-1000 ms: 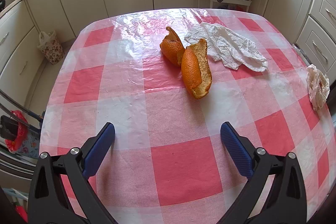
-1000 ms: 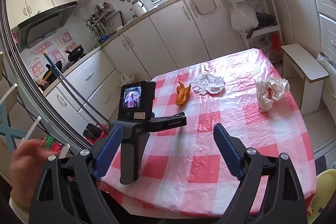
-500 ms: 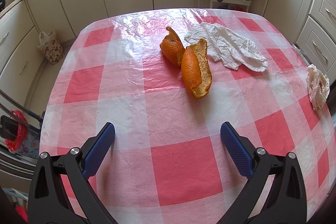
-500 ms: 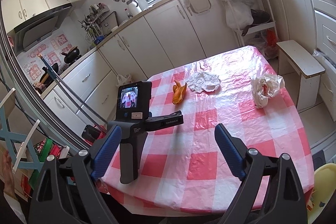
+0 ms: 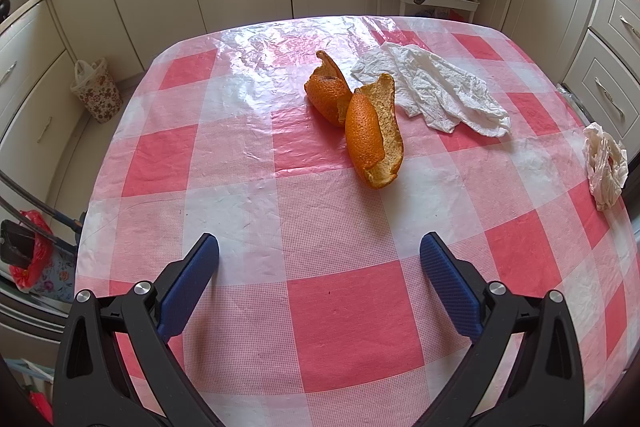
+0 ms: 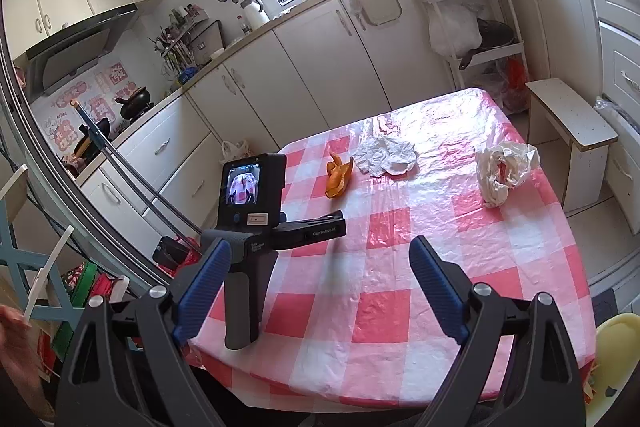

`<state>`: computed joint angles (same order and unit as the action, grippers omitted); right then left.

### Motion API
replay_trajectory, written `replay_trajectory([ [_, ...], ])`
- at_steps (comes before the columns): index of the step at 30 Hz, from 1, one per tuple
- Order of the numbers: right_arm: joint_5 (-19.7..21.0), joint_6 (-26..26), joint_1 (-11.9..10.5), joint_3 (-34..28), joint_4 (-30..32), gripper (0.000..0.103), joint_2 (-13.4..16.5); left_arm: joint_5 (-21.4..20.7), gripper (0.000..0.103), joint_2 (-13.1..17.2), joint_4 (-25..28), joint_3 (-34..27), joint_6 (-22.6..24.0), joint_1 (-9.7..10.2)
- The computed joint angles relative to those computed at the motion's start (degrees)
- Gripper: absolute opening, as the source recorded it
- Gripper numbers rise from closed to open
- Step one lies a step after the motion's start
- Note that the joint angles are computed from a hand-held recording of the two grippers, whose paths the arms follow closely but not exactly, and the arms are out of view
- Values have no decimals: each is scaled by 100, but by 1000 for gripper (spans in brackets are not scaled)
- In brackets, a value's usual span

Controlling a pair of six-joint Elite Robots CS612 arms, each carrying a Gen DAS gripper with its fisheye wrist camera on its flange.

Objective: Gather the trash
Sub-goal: 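Move both open tools back above the table, then hold both open tools above the table, then approach the remaining peels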

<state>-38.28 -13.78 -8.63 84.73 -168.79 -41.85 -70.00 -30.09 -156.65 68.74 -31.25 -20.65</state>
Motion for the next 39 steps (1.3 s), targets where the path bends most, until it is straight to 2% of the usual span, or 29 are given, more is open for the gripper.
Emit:
replay_trajectory([
  [10, 11, 48, -8, 6, -191, 88, 27, 4, 97, 3, 5, -7, -2, -2],
  [26, 148, 62, -46, -65, -63, 88, 70, -5, 97, 1, 5, -4, -4, 0],
  [31, 93, 91, -30, -80, -77, 88, 81, -98, 97, -134, 260, 140, -183, -37],
  [34, 99, 116, -29, -80, -92, 88, 84, -379, 97, -218, 438, 200, -140, -51],
  [36, 115, 122, -34, -61, -157, 88, 81, -700, 96, -326, 56, 406, -311, -39],
  [39, 189, 208, -61, -27, -303, 88, 86, -479, 96, -630, -723, 888, -533, -105],
])
